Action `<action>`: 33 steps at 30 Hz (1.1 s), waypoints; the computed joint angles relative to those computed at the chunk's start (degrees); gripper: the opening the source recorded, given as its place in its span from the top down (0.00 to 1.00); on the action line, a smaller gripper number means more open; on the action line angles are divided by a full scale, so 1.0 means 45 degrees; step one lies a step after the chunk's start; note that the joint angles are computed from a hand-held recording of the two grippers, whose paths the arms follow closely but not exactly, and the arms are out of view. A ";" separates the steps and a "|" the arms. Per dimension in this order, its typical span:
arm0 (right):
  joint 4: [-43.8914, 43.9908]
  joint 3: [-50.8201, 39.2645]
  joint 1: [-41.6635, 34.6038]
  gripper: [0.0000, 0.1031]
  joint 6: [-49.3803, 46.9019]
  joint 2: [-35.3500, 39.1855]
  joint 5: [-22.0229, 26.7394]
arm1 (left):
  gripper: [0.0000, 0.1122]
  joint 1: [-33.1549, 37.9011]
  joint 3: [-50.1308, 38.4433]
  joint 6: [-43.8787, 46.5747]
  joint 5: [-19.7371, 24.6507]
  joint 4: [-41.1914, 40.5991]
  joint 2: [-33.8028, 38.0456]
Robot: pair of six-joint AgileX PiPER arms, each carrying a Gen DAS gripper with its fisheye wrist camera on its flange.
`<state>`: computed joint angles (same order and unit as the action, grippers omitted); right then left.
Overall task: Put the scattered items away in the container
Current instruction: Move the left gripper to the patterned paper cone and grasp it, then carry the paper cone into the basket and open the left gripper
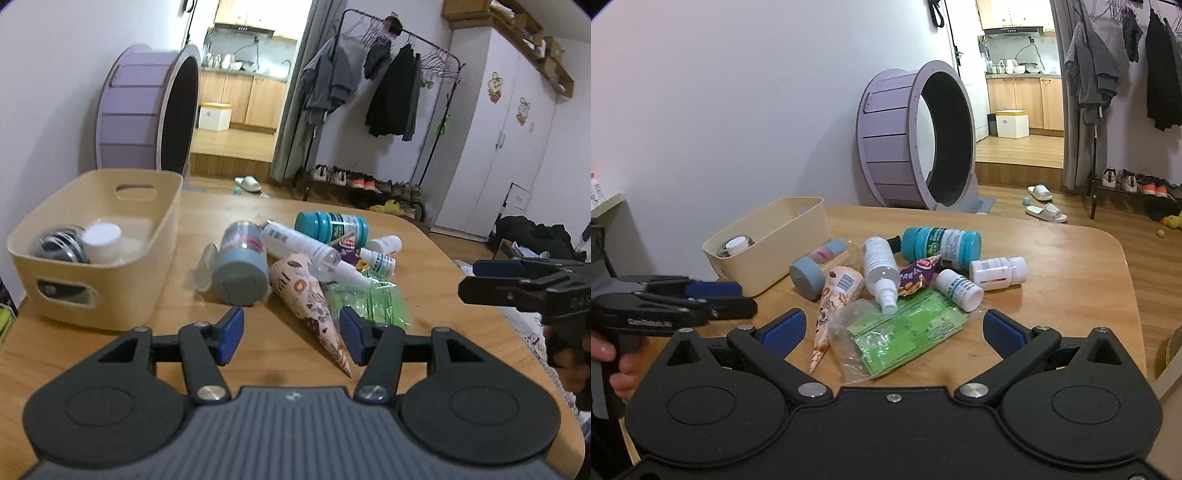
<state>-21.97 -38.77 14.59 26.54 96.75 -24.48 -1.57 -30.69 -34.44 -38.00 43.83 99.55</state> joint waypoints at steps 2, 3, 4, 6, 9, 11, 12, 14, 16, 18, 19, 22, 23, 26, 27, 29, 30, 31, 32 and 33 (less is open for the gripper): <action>-0.0070 0.0036 -0.0085 0.00 0.0046 0.0037 -0.0047 | 0.50 -0.0543 -0.0113 0.0843 0.0128 -0.1083 0.0296; -0.0168 0.0035 -0.0137 0.00 0.0119 0.0065 -0.0062 | 0.50 -0.0820 -0.0167 0.1275 0.0226 -0.1585 0.0406; -0.0256 0.0024 -0.0181 0.00 0.0183 0.0090 -0.0065 | 0.51 -0.1176 -0.0310 0.1777 0.0474 -0.2360 0.0537; -0.0317 -0.0008 -0.0202 0.00 0.0248 0.0146 -0.0042 | 0.51 -0.1723 -0.0698 0.2368 0.0970 -0.3573 0.0807; -0.0695 -0.0059 -0.0318 0.00 0.0580 0.0250 -0.0079 | 0.51 -0.1860 -0.1438 0.1247 0.1700 -0.2987 0.1098; -0.0832 -0.0089 -0.0362 0.00 0.0644 0.0302 -0.0082 | 0.51 -0.2109 -0.1676 0.1260 0.2003 -0.3136 0.1150; -0.0943 -0.0086 -0.0386 0.00 0.0718 0.0298 -0.0091 | 0.51 -0.2294 -0.1749 0.1593 0.2117 -0.3482 0.1175; -0.1300 -0.0133 -0.0487 0.00 0.1041 0.0306 -0.0157 | 0.51 -0.2642 -0.1931 0.2264 0.2354 -0.4157 0.1287; -0.1581 -0.0164 -0.0596 0.00 0.1340 0.0306 -0.0249 | 0.54 -0.2744 -0.2143 0.2338 0.2489 -0.4235 0.1472; -0.1724 -0.0191 -0.0729 0.00 0.1638 0.0315 -0.0328 | 0.54 -0.2862 -0.2485 0.2319 0.2813 -0.4303 0.1682; -0.1813 -0.0204 -0.0794 0.00 0.1801 0.0321 -0.0367 | 0.54 -0.2902 -0.2662 0.2328 0.2911 -0.4344 0.1816; -0.2059 -0.0225 -0.0943 0.00 0.2044 0.0341 -0.0459 | 0.54 -0.2913 -0.3117 0.1972 0.3146 -0.4057 0.2184; -0.2108 -0.0236 -0.0983 0.00 0.2081 0.0345 -0.0475 | 0.54 -0.2875 -0.3148 0.1947 0.3043 -0.4001 0.2287; -0.2246 -0.0268 -0.1096 0.00 0.2256 0.0366 -0.0534 | 0.65 -0.2658 -0.3156 0.1580 0.2621 -0.3337 0.2503; -0.2235 -0.0267 -0.1117 0.00 0.2263 0.0379 -0.0559 | 0.72 -0.2591 -0.3122 0.1361 0.2545 -0.3043 0.2491; -0.2250 -0.0242 -0.1136 0.00 0.2288 0.0378 -0.0588 | 0.74 -0.2430 -0.2856 0.1325 0.2234 -0.2834 0.2295; -0.2255 -0.0202 -0.1126 0.00 0.2287 0.0355 -0.0606 | 0.75 -0.2342 -0.2618 0.1490 0.1995 -0.2860 0.2122; -0.2267 -0.0160 -0.1116 0.00 0.2287 0.0331 -0.0631 | 0.75 -0.2254 -0.2378 0.1655 0.1751 -0.2881 0.1948; -0.2305 -0.0117 -0.1107 0.00 0.2297 0.0302 -0.0673 | 0.75 -0.2101 -0.2092 0.1659 0.1439 -0.2685 0.1719; -0.2338 -0.0077 -0.1100 0.00 0.2315 0.0261 -0.0713 | 0.75 -0.1942 -0.1797 0.1663 0.1159 -0.2504 0.1475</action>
<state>-32.49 -39.12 9.64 36.95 97.92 -27.69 -10.31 -38.78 -26.96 -32.78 32.56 106.19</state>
